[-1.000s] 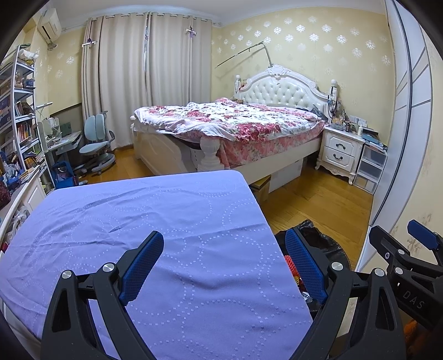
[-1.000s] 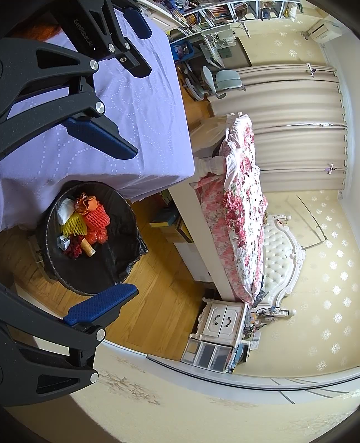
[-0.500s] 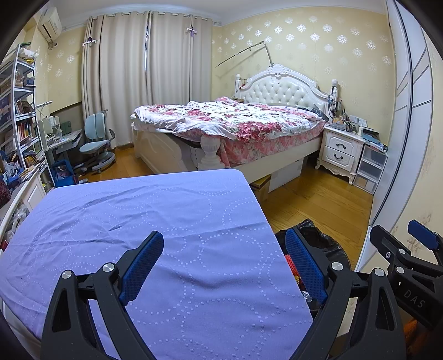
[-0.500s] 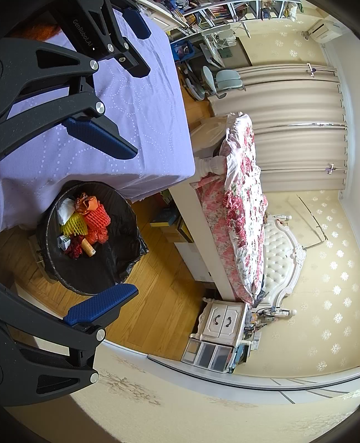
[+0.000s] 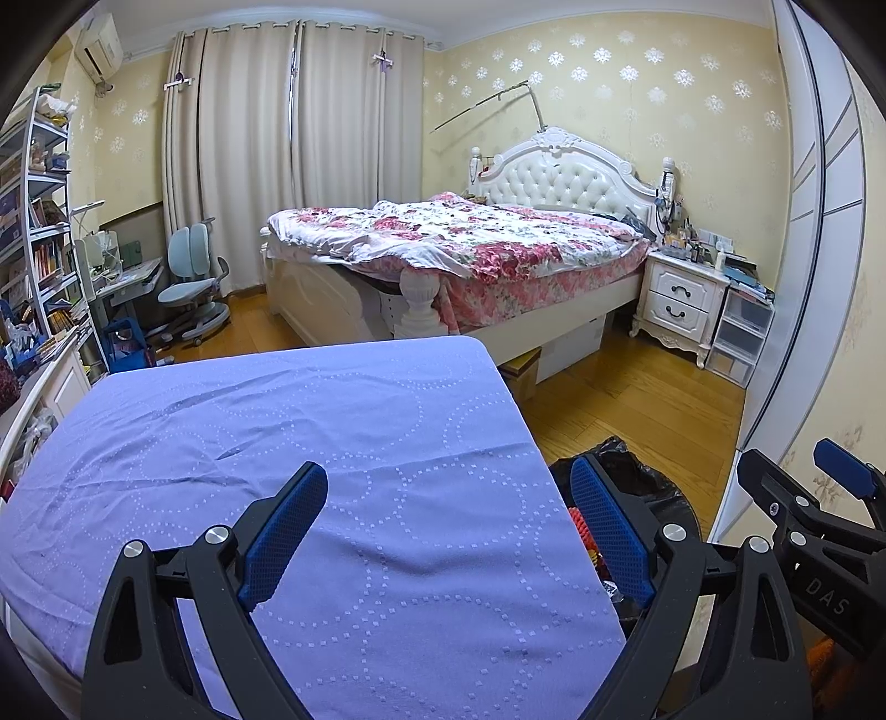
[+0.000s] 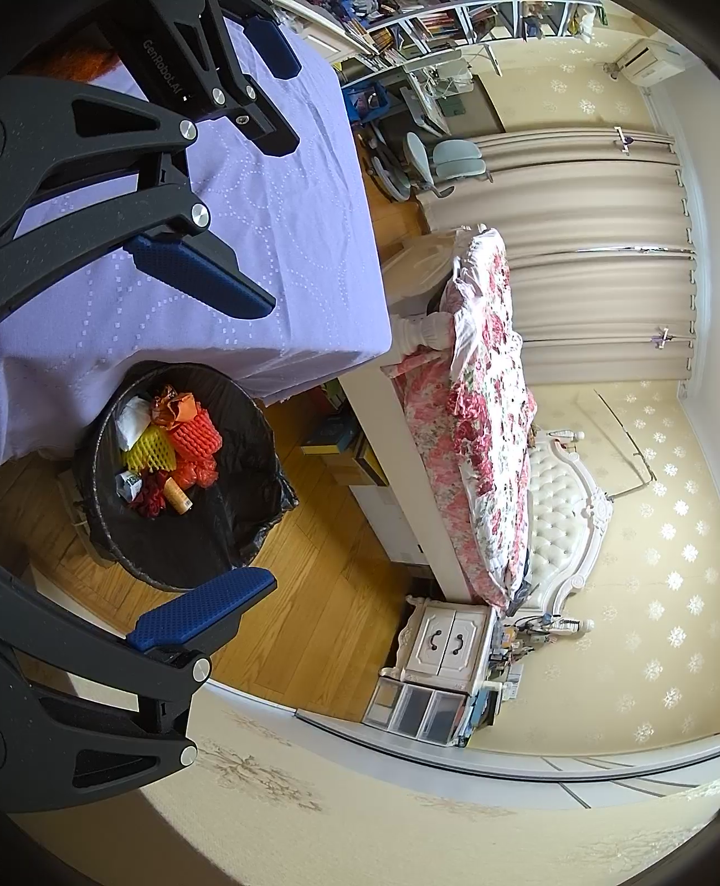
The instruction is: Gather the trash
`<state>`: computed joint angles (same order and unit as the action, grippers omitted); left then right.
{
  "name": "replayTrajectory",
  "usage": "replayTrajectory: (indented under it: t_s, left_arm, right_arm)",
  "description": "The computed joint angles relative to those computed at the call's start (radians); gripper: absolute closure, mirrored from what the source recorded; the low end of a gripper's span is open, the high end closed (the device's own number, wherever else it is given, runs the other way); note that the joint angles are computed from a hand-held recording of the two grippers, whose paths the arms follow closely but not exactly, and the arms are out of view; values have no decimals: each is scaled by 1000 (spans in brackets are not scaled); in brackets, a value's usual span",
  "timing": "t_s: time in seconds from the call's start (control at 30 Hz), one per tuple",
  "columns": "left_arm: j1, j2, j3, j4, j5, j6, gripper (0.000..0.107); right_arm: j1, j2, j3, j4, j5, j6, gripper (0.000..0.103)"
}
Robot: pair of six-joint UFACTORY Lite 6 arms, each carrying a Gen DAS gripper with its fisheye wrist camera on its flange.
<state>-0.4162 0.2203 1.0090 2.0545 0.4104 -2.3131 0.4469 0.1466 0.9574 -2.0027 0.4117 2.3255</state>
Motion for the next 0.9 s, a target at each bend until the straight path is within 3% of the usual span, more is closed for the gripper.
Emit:
replayTrajectory:
  t_s: [0.9]
  left_arm:
    - [-39, -7, -46, 40, 45, -53, 18]
  right_arm:
    - [-1, 5, 4, 2, -2, -2, 14]
